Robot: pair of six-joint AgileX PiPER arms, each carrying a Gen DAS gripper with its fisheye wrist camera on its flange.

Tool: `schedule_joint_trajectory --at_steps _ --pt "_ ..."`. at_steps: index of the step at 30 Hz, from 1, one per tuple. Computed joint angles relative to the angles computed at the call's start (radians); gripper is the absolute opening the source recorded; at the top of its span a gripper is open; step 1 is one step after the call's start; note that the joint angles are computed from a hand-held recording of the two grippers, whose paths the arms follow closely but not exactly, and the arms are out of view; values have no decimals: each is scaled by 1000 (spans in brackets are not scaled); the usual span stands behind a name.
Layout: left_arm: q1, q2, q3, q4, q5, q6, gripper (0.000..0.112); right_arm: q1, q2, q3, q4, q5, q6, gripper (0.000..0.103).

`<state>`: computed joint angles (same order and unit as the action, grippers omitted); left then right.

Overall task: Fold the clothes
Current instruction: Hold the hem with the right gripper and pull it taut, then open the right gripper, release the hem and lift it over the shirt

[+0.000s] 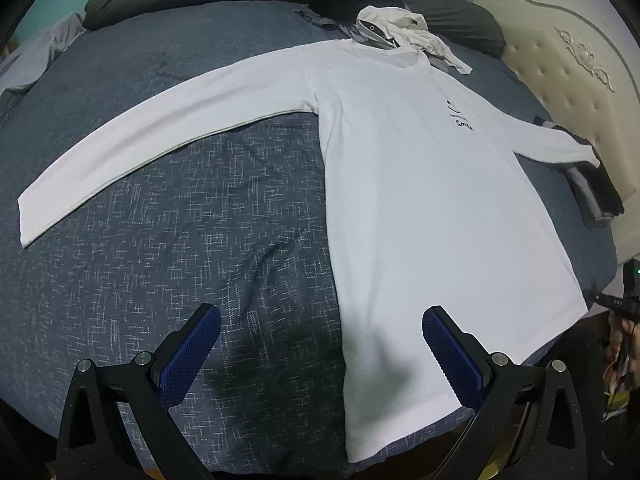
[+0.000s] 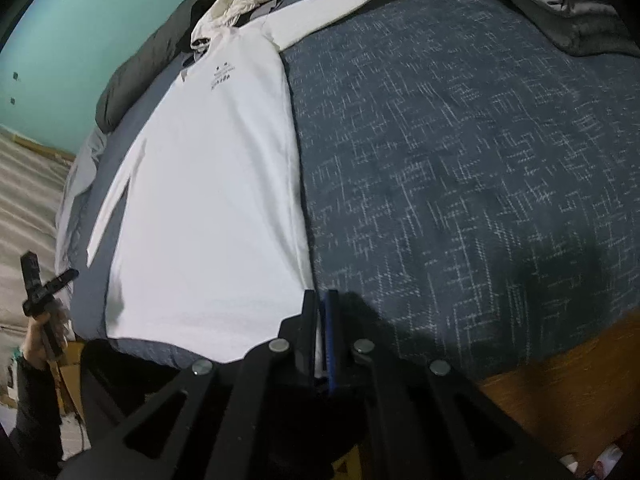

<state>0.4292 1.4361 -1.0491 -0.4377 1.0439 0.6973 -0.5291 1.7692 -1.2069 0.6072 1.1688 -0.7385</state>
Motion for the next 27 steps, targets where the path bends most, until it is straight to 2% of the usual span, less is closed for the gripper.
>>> schedule_joint_trajectory --at_steps 2,8,12,16,21,27 --pt "1 5 0 -5 1 0 103 -8 0 8 5 15 -22 4" --pt "2 20 8 -9 -11 2 103 5 -19 39 -39 -40 -35 1" --pt "7 29 2 -12 -20 2 103 -38 -53 40 -25 -38 -21 2" --pt "3 60 -18 -31 -49 -10 103 -48 -63 -44 22 -32 19 3" --pt "-28 115 -46 -56 -116 -59 103 113 -2 -223 50 -67 151 4" --pt "-68 204 -109 -81 -166 -110 103 367 219 -464 99 -155 274 14"
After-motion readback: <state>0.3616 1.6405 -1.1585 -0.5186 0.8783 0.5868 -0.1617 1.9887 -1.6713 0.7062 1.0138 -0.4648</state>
